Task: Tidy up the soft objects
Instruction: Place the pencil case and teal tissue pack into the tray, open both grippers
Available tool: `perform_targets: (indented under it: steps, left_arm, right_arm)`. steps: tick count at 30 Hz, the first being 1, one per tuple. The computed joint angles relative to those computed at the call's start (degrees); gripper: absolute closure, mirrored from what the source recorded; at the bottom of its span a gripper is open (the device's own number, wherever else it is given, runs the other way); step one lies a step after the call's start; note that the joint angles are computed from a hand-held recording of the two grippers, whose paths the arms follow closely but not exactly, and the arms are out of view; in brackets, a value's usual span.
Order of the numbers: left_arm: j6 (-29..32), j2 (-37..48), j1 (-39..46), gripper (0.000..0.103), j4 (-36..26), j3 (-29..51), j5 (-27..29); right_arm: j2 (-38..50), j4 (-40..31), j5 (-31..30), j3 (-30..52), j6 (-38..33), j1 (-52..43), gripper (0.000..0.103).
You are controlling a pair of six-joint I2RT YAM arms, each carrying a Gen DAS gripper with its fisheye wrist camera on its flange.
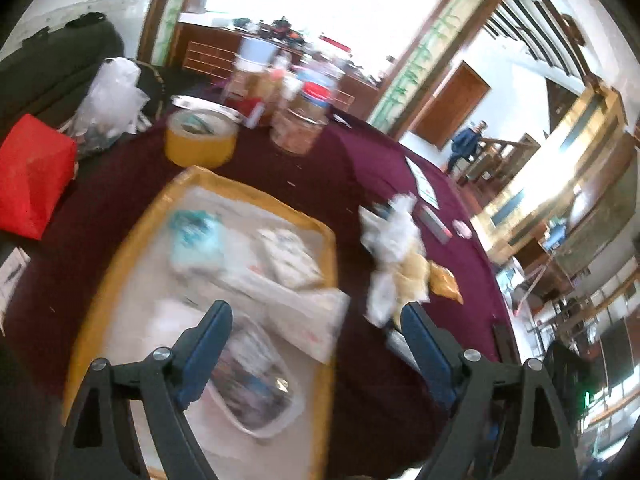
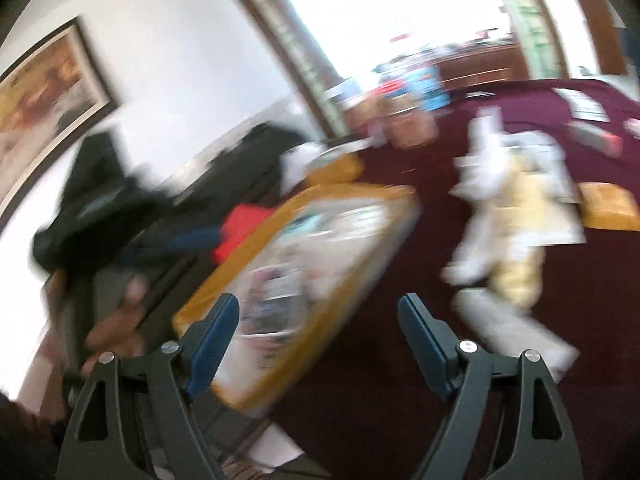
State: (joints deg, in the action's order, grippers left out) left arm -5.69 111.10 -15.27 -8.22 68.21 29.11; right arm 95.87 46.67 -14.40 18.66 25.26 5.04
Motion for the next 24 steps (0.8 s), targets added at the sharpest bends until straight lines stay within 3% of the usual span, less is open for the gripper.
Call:
perform_targets:
  steps: [7,9,11,12,16,21,24]
  left_arm:
    - [0.7,-1.0,-7.7,0.014,-1.4,-1.5,-3.4]
    - [0.4,-0.6,-9.0,0.014,-1.3,-1.4,-3.9]
    - [-0.2,0.7,-10.4,0.014,-3.4,0.2,-4.9]
    - [-0.4,0.5,-10.5,0.014,-3.6,-0.3,-4.8]
    - [-1.1,1.2,-11.5,0.014,-3.9,-0.2,-5.6]
    - [-2.5,4.9,-13.6,0.014,-6.1,3.4,-6.8]
    - [-2.5,7.8,-15.9,0.014,-7.5,6.8,-9.0]
  right_arm:
    - [-2.8,-9.2,1.6,-1.5,-3.7,-12.1,0.026]
    - [0.8,-11.0,-0.1,0.6,-4.3,-14.1,0.034]
    - [4.8,-12.8,-1.3,3.0,-4.9,-15.0,0.054]
    - [6.3,-13.5,-2.0,3.9,-5.1,-15.0,0.057]
    - [9.3,-10.3,-4.7,3.2,-3.8,-13.6,0.076]
    - [7.7,-10.8,-3.8,2.5,-5.6,-10.0,0.077]
    - [5.0,-8.5,-4.7,-0.5,-5.2,-12.9,0.065]
